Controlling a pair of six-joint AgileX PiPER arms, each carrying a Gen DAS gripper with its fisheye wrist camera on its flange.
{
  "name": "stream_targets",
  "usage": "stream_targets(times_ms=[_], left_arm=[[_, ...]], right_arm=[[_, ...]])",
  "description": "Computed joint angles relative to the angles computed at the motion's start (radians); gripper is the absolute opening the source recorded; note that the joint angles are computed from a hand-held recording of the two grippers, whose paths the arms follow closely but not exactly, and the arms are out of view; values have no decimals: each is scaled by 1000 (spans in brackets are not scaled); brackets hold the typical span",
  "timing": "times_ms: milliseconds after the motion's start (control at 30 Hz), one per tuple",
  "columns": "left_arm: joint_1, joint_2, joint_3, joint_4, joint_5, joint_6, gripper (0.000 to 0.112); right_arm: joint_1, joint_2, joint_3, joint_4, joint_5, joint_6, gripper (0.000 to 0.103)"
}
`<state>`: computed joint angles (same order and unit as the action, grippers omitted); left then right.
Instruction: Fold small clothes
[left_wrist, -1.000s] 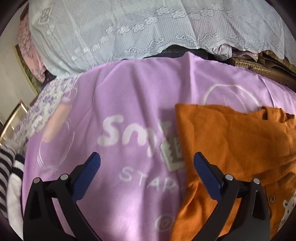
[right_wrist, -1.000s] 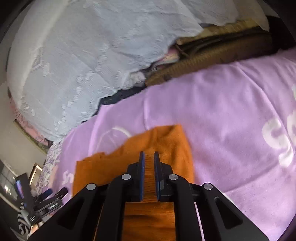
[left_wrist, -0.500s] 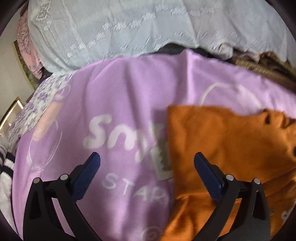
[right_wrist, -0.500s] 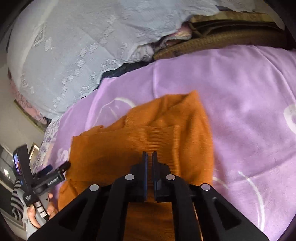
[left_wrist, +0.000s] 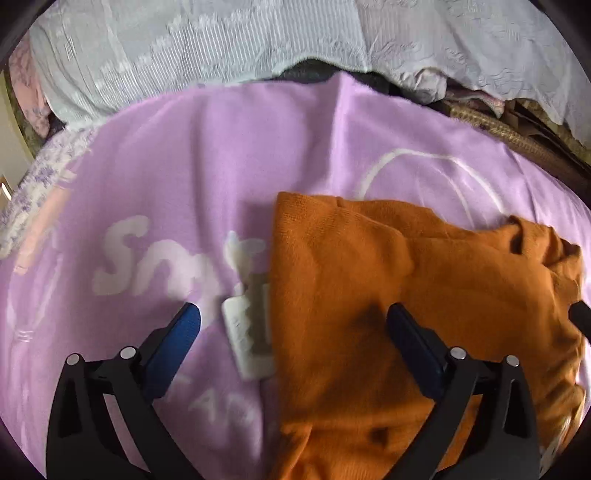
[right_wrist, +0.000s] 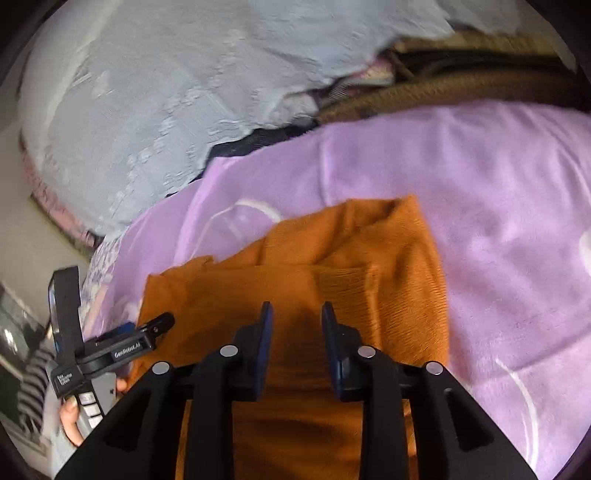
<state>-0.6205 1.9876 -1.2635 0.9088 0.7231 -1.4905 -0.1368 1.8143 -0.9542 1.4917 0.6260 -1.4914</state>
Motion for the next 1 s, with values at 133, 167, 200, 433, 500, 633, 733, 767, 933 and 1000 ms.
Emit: stream_targets(times_ms=[133, 167, 200, 433, 500, 633, 733, 767, 933, 1000], left_arm=[[-80, 83, -58, 48, 165, 61, 99], [-85, 85, -46, 75, 166, 27, 99], [-92, 73, -33, 84, 175, 1, 99], [-211, -91, 178, 97, 168, -78, 98], [-274, -103, 228, 96, 176, -92, 98], [-444, -81, 279, 108, 313, -200, 99], [-510, -105, 313, 86, 340, -234, 98], [-532, -114, 325, 81, 349, -249, 98], [-613, -142, 355, 46, 383, -293, 98], [-632, -139, 361, 24, 387, -306, 99]], right_arm=[[73, 32, -13, -117, -99, 60, 46], [64, 40, -11, -92, -84, 27, 46], [57, 36, -12, -95, -72, 34, 46], [-10, -151, 198, -62, -61, -80, 47], [17, -207, 273, -76, -118, -122, 53], [77, -273, 398, 63, -235, -330, 64], [56, -336, 465, 71, -227, -361, 65], [35, -349, 485, 64, -210, -370, 65], [-92, -432, 575, 3, -124, -403, 68], [-150, -455, 610, -24, -94, -421, 71]])
